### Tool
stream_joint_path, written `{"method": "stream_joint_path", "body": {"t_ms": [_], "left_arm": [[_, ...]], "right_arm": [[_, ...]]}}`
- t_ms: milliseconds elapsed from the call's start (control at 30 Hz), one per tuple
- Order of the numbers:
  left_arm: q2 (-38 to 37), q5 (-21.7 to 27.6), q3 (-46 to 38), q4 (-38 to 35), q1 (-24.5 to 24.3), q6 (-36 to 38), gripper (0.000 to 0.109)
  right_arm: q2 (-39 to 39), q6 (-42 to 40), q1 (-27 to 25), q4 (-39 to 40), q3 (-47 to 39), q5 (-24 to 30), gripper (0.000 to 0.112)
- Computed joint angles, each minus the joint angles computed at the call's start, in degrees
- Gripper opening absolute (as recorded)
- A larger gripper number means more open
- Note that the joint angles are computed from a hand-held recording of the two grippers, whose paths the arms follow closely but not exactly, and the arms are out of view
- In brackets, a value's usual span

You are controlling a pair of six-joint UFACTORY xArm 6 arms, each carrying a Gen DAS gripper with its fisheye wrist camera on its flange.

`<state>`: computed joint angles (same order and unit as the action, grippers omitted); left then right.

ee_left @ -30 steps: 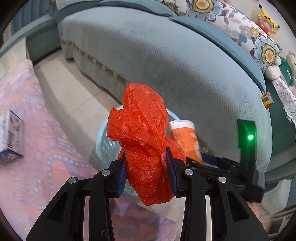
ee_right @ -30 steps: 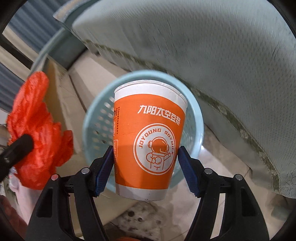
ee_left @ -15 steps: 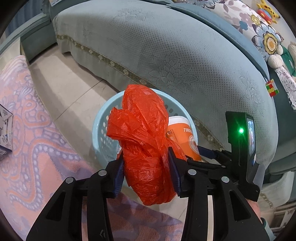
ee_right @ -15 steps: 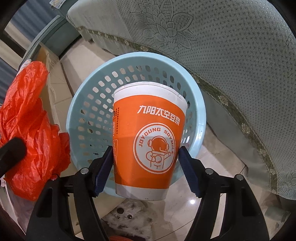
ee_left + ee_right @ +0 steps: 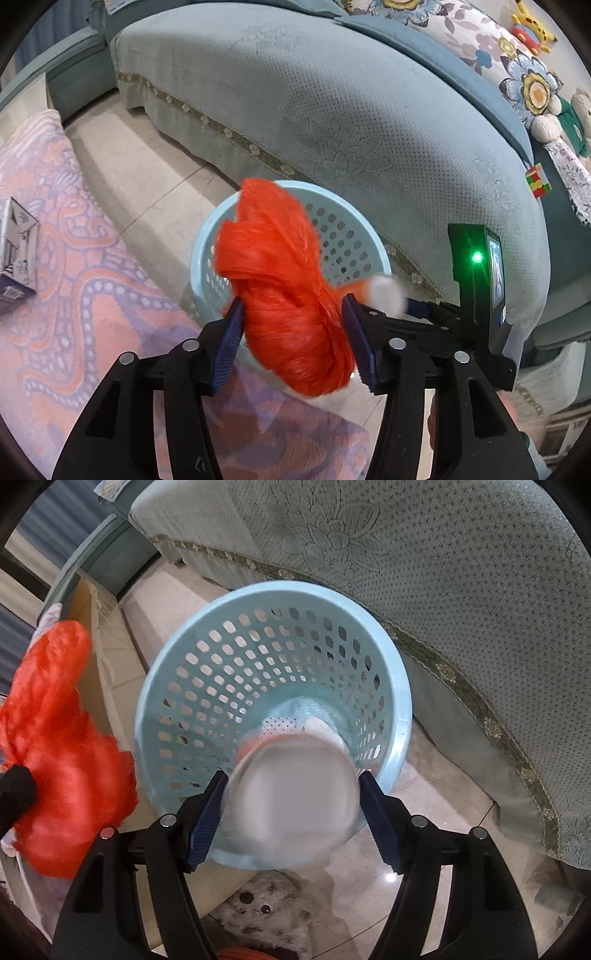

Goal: Collect trash
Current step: 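Carry the bag and orange cup over the wastebasket and open both tools, then move both tools back over the table toward the bottles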

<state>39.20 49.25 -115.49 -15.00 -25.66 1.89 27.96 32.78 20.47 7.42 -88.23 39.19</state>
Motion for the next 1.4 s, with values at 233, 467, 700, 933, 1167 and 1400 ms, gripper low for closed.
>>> {"method": "stream_joint_path", "body": {"t_ms": [233,467,700,933,1167,1400], "left_arm": [[-7.99,-5.84,9.8,-1.15,0.69,1.29,0.064],[-19.68,-12.58,23.32,1.01,2.14,-1.61,0.064],[-34.54,-20.81,39.45,7.58,7.11,-11.58,0.073],[-47.62,-23.15,52.35,21.11,17.61,-30.45,0.074],[-54.22,-24.39,59.96,24.02,29.01,-38.57,0.074],[-52.23,-23.9,60.77,18.03,34.63,-38.85,0.074]], "right_arm": [[-3.11,1.1,0.76,-2.18,1.09,-0.34,0.068],[-8.28,-0.56,3.33,-3.18,2.81,-5.65,0.068],[-9.64,-3.69,8.64,-7.69,-1.84,-12.06,0.068],[-3.76,-8.09,13.29,-6.38,-12.46,-11.84,0.068],[6.0,-11.86,17.7,-6.3,-27.49,-6.71,0.047],[22.76,-16.6,20.95,-4.31,-54.69,6.18,0.038]]}}
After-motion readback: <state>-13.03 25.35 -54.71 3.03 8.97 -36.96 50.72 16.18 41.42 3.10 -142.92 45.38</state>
